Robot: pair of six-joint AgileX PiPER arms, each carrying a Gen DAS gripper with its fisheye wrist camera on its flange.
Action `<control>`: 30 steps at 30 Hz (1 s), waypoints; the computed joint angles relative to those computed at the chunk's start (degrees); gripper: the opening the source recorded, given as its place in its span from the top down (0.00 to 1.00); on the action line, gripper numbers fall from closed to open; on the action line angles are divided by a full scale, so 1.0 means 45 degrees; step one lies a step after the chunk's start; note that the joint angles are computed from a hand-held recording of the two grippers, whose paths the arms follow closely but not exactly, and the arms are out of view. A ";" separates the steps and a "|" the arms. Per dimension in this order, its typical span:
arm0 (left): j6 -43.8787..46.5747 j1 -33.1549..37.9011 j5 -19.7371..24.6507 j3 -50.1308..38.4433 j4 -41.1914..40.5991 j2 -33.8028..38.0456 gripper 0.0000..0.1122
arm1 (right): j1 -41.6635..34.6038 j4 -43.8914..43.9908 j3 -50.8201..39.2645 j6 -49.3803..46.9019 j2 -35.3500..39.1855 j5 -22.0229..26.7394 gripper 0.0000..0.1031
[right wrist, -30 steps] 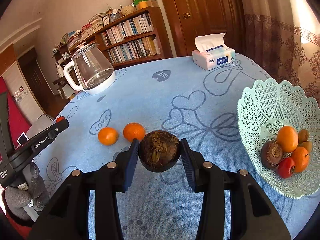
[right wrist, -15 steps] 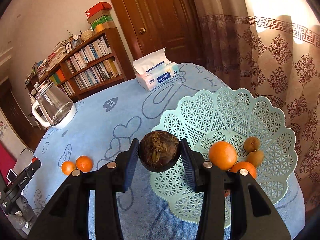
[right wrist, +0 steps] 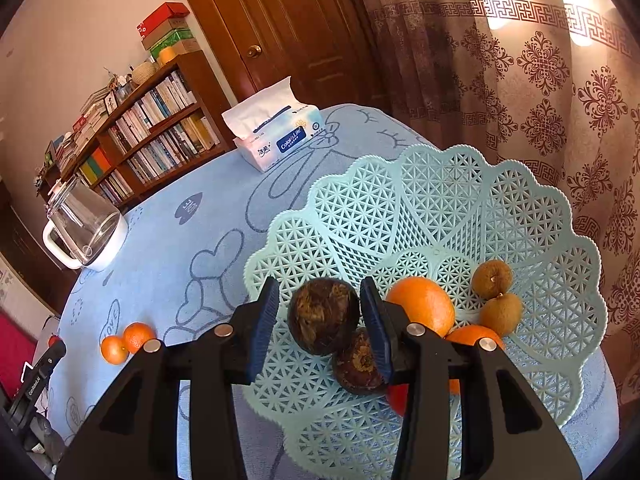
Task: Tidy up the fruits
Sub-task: 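Carry the mangosteen into the green basket and open the right tool, then carry the red tomato into the green basket and open the left tool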
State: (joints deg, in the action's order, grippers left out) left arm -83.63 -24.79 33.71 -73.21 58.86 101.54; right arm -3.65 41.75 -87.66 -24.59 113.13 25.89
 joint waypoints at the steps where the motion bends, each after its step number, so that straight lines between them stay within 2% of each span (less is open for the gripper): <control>1: 0.0000 0.0000 0.0000 0.0000 0.0000 0.0000 0.77 | -0.0017 0.0053 0.0006 -0.0040 0.0004 -0.0010 0.58; 6: -0.0040 -0.0036 -0.0005 0.0009 0.0065 0.0060 0.77 | -0.0022 0.0322 0.0345 -0.0247 -0.0097 -0.0391 0.57; 11: -0.0021 -0.0113 0.0023 -0.0054 0.0105 0.0162 0.77 | 0.0011 0.0741 0.1130 -0.0719 -0.0603 -0.1434 0.57; 17: 0.0367 -0.0318 0.0093 -0.0261 -0.0187 0.0276 0.77 | -0.0292 0.2574 0.1884 -0.2374 -0.1242 -0.2385 0.57; 25: 0.1822 -0.0980 0.0061 -0.1007 -0.1120 0.0609 0.77 | -0.1049 0.3229 0.2326 -0.3240 -0.1574 -0.2896 0.56; 30: 0.4031 -0.1294 -0.0348 -0.2048 -0.3168 0.1216 0.77 | -0.1530 0.4349 0.2500 -0.3772 -0.1487 -0.2978 0.55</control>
